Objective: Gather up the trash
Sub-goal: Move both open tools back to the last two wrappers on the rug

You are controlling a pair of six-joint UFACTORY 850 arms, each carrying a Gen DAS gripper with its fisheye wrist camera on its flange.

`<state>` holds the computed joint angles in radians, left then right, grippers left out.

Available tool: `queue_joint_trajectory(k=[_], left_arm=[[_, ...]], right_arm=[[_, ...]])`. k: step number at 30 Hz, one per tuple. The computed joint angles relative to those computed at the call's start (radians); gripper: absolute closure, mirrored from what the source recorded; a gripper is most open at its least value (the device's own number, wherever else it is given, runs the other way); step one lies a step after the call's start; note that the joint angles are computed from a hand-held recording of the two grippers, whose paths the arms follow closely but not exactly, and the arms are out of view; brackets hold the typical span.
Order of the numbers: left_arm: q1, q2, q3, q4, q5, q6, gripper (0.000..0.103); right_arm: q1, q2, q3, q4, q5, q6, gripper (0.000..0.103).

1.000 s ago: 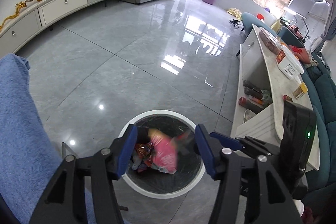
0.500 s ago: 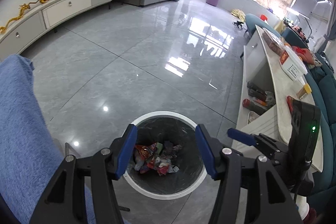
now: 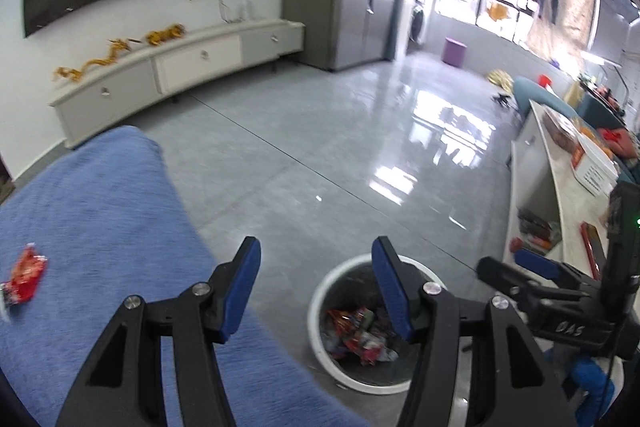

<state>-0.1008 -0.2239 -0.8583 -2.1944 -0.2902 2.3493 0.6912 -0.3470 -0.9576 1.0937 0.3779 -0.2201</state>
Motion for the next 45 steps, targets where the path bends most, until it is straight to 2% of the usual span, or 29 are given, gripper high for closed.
queue_joint_trajectory(k=[6, 9, 11, 19, 27, 34, 45], left_arm=[[0.045, 0.074, 0.060, -0.281, -0.021, 0.253, 0.046], [0.076, 0.107, 0.086, -0.369, -0.053, 0.324, 0.035], [0.090, 0.124, 0.097, -0.420, -0.071, 0.369, 0.035], [0.176, 0.176, 0.127, -0.343, -0.110, 0.300, 0.034], [0.267, 0.214, 0.157, -0.278, -0.154, 0.243, 0.034], [0.377, 0.217, 0.166, -0.199, -0.201, 0.184, 0.034], [0.535, 0.146, 0.119, -0.043, -0.252, 0.019, 0.034]], right_arm=[[0.035, 0.001, -0.039, 0.066, 0.032, -0.090, 0.000], [0.051, -0.006, -0.064, 0.105, 0.044, -0.148, 0.000], [0.060, -0.010, -0.082, 0.118, 0.041, -0.176, 0.000], [0.098, -0.034, -0.153, 0.176, 0.036, -0.260, 0.000], [0.146, -0.078, -0.271, 0.328, 0.038, -0.475, 0.000], [0.185, -0.158, -0.414, 0.518, 0.022, -0.728, 0.000], [0.235, -0.340, -0.720, 0.914, 0.017, -1.266, 0.000]])
